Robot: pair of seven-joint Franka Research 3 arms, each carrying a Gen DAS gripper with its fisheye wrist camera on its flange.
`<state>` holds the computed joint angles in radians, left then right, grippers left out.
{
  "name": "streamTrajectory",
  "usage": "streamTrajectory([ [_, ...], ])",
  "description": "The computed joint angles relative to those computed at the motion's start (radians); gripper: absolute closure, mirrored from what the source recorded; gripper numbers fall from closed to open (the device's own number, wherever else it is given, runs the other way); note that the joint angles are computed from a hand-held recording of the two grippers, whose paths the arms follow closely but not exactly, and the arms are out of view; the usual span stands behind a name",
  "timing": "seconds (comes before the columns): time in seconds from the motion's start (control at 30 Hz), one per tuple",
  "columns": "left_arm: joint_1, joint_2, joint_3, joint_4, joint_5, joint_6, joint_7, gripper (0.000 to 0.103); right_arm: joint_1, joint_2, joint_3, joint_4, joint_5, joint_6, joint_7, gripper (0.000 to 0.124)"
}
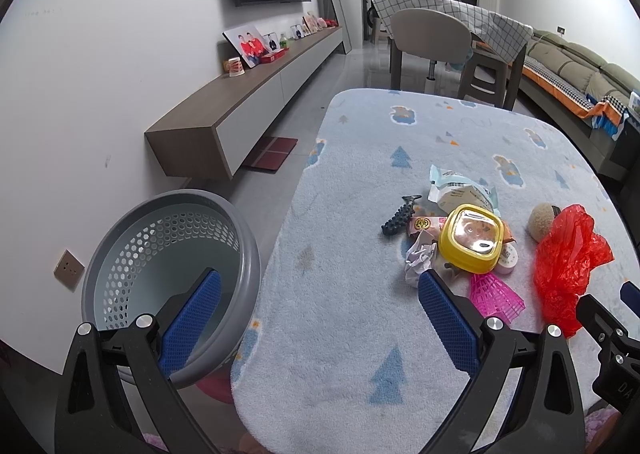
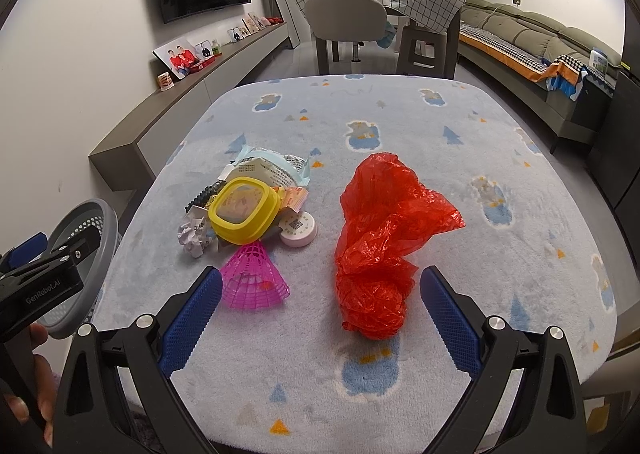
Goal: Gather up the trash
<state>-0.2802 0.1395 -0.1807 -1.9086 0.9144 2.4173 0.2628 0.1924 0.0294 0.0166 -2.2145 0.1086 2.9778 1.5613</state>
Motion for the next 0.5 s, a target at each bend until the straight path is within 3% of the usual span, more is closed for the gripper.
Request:
streamTrajectory([
  [0.5,-0.002,0.002,0.001,0.001,0.004,-0.001,-0.004,0.006,0.0,-0.001,0.001,-0.002,0.014,0.002,-0.012,0.029],
])
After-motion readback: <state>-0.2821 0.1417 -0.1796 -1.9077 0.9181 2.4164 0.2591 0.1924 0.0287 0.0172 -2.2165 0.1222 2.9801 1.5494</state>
